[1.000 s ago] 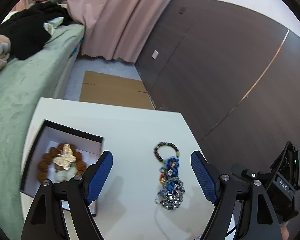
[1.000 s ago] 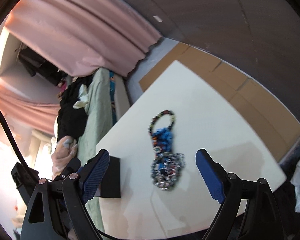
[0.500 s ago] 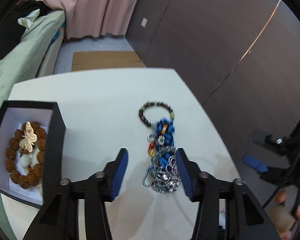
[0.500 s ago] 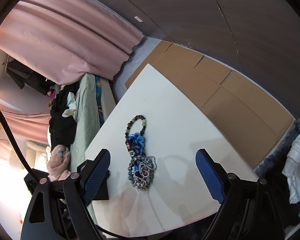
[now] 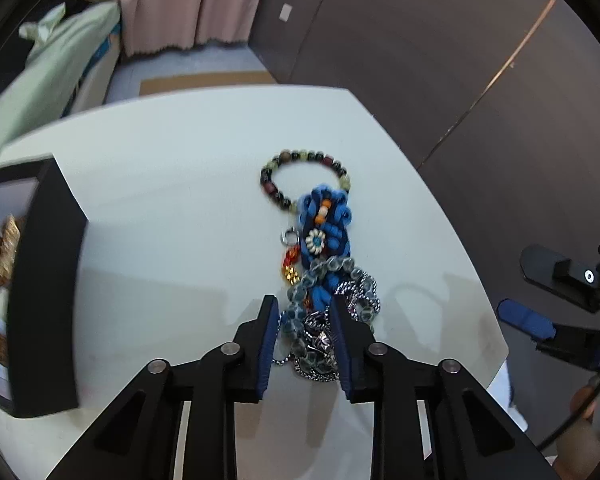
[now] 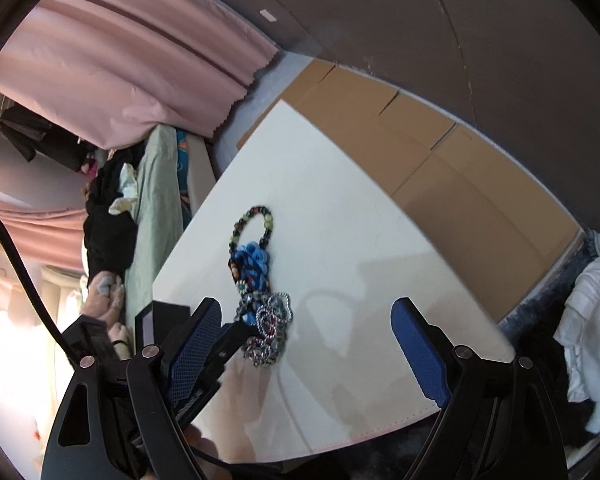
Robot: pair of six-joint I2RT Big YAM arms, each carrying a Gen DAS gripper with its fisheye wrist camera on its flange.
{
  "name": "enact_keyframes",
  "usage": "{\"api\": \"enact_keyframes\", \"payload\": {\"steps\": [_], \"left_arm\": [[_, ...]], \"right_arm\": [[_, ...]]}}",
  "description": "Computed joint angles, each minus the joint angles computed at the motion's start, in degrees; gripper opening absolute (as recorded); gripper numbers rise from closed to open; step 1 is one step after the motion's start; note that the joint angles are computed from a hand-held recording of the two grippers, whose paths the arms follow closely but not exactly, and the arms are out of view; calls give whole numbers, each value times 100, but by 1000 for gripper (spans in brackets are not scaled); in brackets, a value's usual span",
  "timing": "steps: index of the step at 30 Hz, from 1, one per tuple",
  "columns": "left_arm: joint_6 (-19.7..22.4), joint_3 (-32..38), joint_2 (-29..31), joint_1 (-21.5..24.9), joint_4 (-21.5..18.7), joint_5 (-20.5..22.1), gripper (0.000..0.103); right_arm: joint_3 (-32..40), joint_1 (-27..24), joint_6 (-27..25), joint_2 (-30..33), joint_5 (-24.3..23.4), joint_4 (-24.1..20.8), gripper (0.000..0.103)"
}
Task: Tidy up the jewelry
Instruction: 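Grasp the blue beaded chain jewelry with the left tool and lift, then lift the silver chain piece high with the left tool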
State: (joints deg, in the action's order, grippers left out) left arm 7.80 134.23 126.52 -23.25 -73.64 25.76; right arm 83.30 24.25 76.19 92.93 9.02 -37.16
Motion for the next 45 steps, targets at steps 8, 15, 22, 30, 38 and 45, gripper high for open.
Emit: {"api": "enact_keyframes", "payload": {"steps": [8,15,22,30,38,45], "left_arm": [[-216,2,-81,138,-16,370,10],[-72,-342,-495,252,302,992,10],[-185,-408,-686,409,601,1550,10],[-532,-610,-941,676,1136,2060,10],[-972,-721,-1151,863,1696,2374,10],[-1340,-755,-1291,967,2082,2577,10]], "right_arm": [[147,26,-115,132,-154,-64,88],[235,53,-140,191,-144,-131,88],[365,82,-158,291,-143,-216,88],[530,106,-217,422,-186,-276,88],[702,119,-323,581,-371,-181,88],[914,138,-435,749,-511,-311,88]]}}
